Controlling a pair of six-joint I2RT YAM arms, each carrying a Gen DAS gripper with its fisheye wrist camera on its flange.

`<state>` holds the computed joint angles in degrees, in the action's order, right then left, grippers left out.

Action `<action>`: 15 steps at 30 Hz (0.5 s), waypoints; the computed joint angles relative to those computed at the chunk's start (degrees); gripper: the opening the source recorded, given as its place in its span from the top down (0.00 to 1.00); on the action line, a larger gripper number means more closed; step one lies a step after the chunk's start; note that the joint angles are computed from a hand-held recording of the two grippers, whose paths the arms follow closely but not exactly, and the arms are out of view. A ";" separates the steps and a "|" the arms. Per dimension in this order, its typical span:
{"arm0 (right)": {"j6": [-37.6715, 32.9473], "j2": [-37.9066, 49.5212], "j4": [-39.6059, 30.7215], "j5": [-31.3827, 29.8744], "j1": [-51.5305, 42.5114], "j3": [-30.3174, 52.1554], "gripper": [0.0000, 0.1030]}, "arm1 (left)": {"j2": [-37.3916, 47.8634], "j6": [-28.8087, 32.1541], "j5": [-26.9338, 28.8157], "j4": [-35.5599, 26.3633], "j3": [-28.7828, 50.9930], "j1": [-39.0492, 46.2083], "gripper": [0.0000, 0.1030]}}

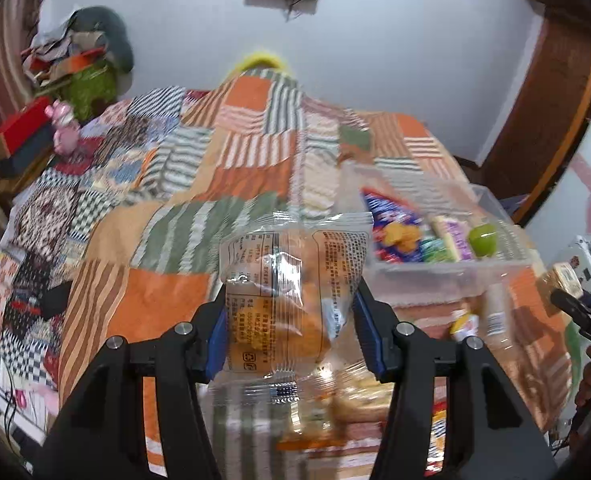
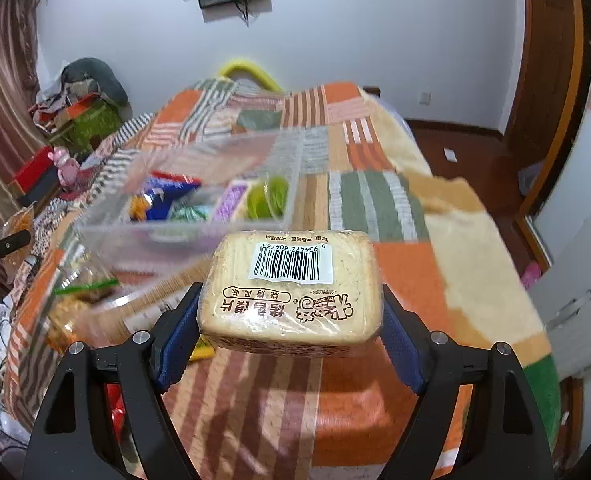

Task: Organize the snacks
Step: 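Grasp the wrapped pastry with the left tool while the right tool grasps the square bread cake, then lower the pastry and bread cake into the clear box and open both tools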

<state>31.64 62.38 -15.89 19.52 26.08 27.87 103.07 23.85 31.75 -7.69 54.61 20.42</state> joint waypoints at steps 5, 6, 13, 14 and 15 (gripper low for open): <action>-2.84 1.61 2.12 0.10 -0.78 2.47 0.23 | -3.26 -1.66 1.05 0.41 -0.87 -3.96 0.48; -3.44 2.06 2.65 0.09 -0.90 3.00 0.23 | -3.42 -2.15 1.12 0.49 -0.72 -4.83 0.48; -6.93 7.03 7.23 -1.05 -2.30 6.25 0.23 | -2.77 -4.70 0.17 2.25 0.56 -10.42 0.48; -7.47 8.37 8.19 -1.56 -2.64 6.91 0.23 | -2.36 -5.00 -0.27 2.61 0.87 -11.51 0.47; -7.76 9.28 8.78 -1.88 -2.75 7.34 0.23 | -2.18 -5.18 -0.61 3.00 0.83 -12.18 0.48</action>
